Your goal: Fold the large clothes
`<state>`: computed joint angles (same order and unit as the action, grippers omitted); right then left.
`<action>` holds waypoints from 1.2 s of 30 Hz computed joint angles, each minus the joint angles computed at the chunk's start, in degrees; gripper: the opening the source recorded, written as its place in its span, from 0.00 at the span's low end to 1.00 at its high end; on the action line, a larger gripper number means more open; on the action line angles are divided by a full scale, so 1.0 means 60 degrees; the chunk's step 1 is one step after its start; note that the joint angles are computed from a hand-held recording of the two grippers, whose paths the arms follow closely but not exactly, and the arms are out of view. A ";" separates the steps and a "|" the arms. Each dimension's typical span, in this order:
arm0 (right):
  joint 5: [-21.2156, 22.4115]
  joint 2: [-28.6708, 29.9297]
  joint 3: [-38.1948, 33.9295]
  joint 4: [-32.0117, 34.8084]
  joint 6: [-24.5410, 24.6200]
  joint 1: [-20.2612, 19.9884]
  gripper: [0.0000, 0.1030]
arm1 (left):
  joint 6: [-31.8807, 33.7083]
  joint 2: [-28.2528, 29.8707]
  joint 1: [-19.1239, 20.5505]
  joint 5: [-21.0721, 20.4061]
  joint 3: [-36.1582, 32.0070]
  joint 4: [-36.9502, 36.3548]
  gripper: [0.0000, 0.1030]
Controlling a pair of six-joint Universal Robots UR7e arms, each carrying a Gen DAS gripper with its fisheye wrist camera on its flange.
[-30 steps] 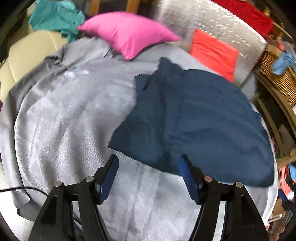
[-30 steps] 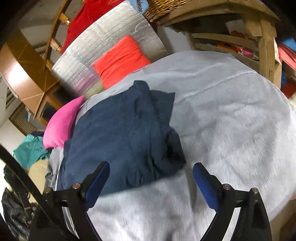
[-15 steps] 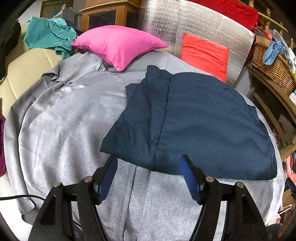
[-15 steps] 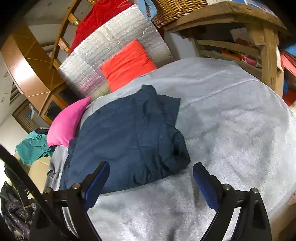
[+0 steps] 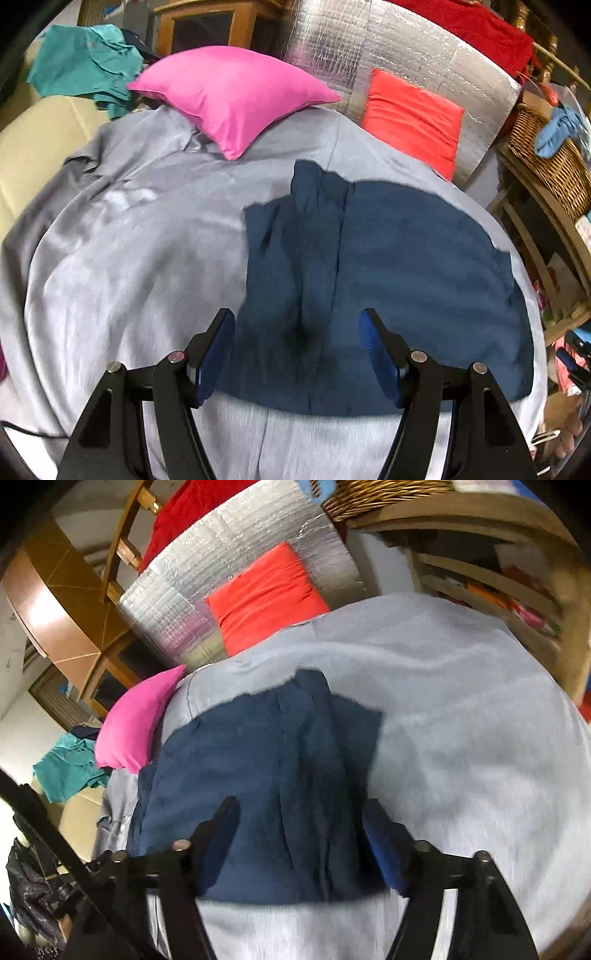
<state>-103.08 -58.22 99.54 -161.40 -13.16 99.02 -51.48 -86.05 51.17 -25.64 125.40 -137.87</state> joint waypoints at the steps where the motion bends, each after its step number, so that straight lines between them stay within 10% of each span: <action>1: -0.0185 0.0392 -0.0626 0.0467 -0.0046 0.0062 0.66 | 0.0590 0.0223 0.0270 -0.0086 -0.0320 -0.0368 0.69; 8: -0.0185 0.1762 -0.2035 0.1419 0.0069 -0.0412 0.49 | 0.2949 0.1197 0.2000 -0.1556 -0.1197 -0.3309 0.68; 18: -0.0273 0.2307 -0.2960 0.2509 -0.0068 -0.0479 0.18 | 0.3103 0.1429 0.2898 -0.3284 -0.1661 -0.3650 0.32; 22: -0.0280 0.2034 -0.2632 0.1872 -0.0185 -0.0350 0.06 | 0.3252 0.1451 0.2831 -0.3121 -0.1734 -0.3646 0.09; 26: -0.0191 0.1798 -0.2320 0.1020 -0.0471 -0.0251 0.06 | 0.4436 0.1469 0.2475 -0.2714 -0.1489 -0.5194 0.09; 36: -0.1578 0.2809 -0.3211 0.1247 -0.0338 -0.0192 0.05 | 0.3872 0.2364 0.2971 -0.2170 -0.2523 -0.3517 0.08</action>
